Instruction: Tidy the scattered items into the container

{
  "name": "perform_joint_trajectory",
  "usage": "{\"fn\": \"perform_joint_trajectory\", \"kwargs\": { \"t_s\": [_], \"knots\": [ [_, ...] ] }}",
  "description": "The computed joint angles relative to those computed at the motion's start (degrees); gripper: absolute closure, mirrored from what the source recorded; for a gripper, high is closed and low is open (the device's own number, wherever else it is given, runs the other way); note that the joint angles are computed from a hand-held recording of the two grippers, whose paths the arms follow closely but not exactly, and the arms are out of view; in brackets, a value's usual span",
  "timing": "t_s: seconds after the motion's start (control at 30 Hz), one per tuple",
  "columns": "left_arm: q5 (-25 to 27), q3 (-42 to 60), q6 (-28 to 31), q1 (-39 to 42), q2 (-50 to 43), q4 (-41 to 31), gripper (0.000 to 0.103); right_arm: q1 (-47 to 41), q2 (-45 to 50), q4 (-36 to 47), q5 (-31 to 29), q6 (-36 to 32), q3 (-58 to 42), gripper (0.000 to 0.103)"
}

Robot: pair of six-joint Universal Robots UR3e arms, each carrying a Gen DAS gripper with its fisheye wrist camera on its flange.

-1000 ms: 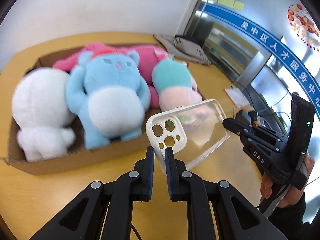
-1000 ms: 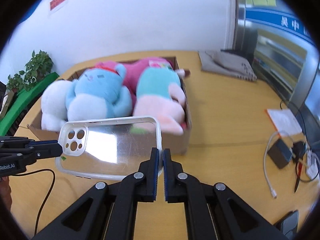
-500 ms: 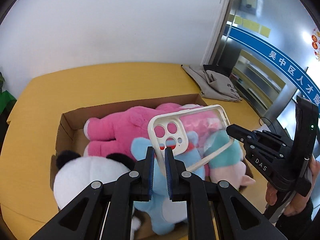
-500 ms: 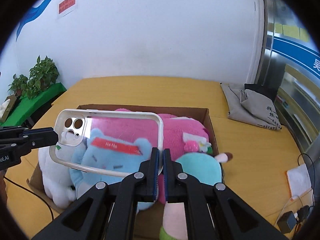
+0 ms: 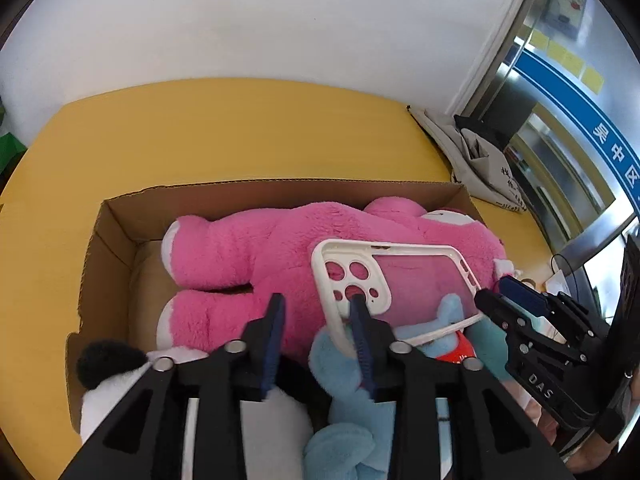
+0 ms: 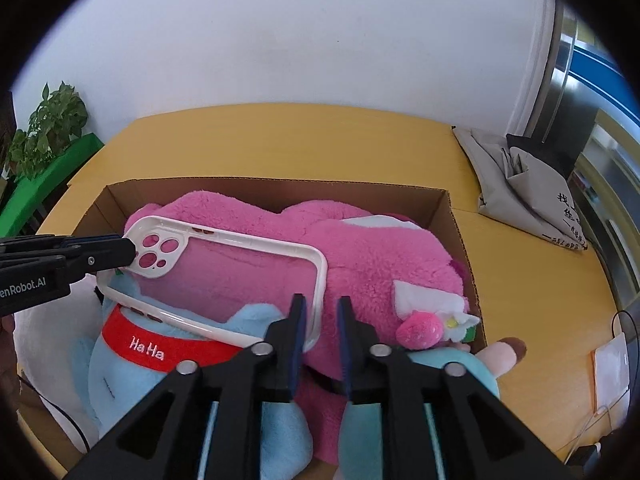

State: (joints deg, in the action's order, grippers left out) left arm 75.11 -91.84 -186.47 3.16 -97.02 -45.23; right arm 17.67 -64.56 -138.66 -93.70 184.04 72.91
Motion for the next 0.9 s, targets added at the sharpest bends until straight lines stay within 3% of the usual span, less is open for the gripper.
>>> {"fn": "perform_joint_trajectory", "kwargs": {
  "t_s": [0.03,0.07,0.13,0.23,0.47,0.6,0.63,0.77,0.9],
  "knots": [
    [-0.55,-2.29,-0.45,0.99,2.72,0.79,0.026,-0.98,-2.5,-1.34,2.04,0.79,2.98,0.035],
    [-0.89,-4.44,-0.75,1.86,5.47,1.35,0.016,-2.18,-5.85,-3.37,4.89,1.42,7.19,0.028],
    [-1.48,-10.18,-0.57,3.73,13.25,1.17,0.009,-3.05,-11.71,-6.48,7.05,2.11,14.19,0.026],
    [0.08,-17.46,0.32,4.78,24.53,-0.55,0.0,-1.75,-20.0,-9.76,4.8,2.95,24.05,0.025],
    [9.32,-30.92,-2.83,-2.4,45.14,-3.61,0.0,6.37,-32.84,-11.18,-4.74,5.14,39.21,0.025],
    [3.9,-34.85,-4.72,0.7,56.25,-11.15,0.0,8.05,-37.27,-9.81,-5.77,8.0,42.61,0.025],
    [4.36,-35.06,-5.5,-0.06,57.46,-12.15,0.0,8.94,-37.94,-9.39,-6.72,8.55,42.84,0.025],
    [14.54,-34.38,-10.41,-10.36,54.88,-9.51,0.0,12.48,-39.41,-7.66,-10.18,9.87,42.64,0.025],
    [17.51,-34.19,-12.34,-14.07,55.4,-9.53,0.0,14.36,-40.04,-6.61,-12.3,10.56,42.2,0.025]
  ]
}}
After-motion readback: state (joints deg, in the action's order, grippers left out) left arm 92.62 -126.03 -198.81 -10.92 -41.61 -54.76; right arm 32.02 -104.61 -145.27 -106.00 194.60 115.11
